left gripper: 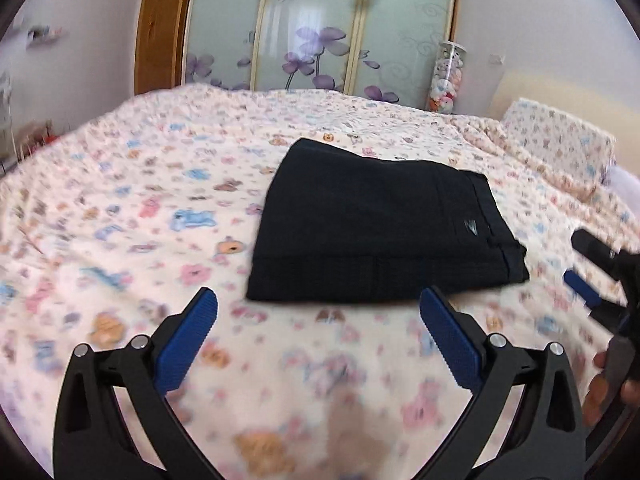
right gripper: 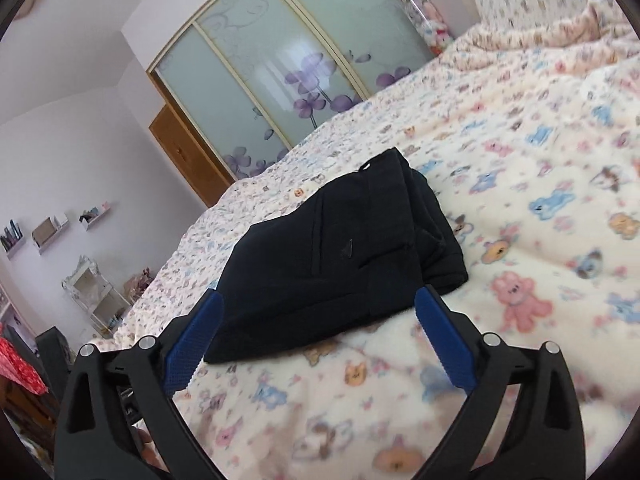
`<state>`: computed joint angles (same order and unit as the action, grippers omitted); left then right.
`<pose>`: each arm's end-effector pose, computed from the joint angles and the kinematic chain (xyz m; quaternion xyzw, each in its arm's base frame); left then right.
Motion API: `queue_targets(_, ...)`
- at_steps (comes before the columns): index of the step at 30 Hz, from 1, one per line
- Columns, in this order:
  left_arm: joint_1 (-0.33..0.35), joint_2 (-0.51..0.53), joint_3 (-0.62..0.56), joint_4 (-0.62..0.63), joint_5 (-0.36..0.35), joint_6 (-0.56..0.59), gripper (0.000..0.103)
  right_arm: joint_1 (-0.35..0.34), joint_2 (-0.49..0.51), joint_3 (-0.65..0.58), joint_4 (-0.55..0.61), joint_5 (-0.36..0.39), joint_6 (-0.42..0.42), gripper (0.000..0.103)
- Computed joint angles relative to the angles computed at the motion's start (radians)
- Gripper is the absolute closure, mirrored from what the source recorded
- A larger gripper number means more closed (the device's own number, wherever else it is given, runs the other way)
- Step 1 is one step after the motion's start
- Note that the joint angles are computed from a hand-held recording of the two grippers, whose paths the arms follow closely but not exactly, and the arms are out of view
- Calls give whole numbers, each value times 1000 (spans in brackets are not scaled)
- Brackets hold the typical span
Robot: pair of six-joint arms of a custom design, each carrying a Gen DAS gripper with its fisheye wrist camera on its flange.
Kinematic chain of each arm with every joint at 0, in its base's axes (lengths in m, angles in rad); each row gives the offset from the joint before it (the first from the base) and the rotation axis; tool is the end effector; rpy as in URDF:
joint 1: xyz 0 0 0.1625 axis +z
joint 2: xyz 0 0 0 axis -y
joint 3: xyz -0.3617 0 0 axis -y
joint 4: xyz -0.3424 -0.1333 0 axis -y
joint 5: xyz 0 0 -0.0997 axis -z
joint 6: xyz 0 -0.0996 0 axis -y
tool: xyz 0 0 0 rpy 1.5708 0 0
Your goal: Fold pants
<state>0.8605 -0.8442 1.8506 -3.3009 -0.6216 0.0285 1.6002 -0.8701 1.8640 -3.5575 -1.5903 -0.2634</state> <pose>-0.1874 -0.5465 0.1661 0.1495 0.8342 -0.4397 0.2975 0.1477 -0.5537 0.1811 0.1237 -0.8705 0.4720 0.0641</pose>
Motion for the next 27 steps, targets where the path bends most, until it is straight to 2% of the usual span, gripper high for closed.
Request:
queue_targets(2,-25,-10,49,-58,23,30,2,20,1,27,-46,-42,-39,1)
queue_targets(4,-37,-8,84,-125,41,54,2,57,28,47,-140,-132,-127,1)
queue_targets(6,-48,3,101,-162,93,45,2,93,65,45,-225,-211,-218,1)
queue_targets(9,-54,19,92,-200,119,83,2,128,118,36,-335,-278,-327,1)
queue_targets(12,-52,23,95,-197,123,81,2,140,156,10,-388,-317,-382,1)
queue_targets(15,-50,32,88,-191,124,98,2,144,179,-13,-407,-347,-406,1)
queue_targets(21,-59,66,69,-202,157,147,2,150,187,-24,-401,-387,-401,1)
queue_targets(27,-55,60,68,-163,160,108,2,154,200,-49,-379,-446,-391,1)
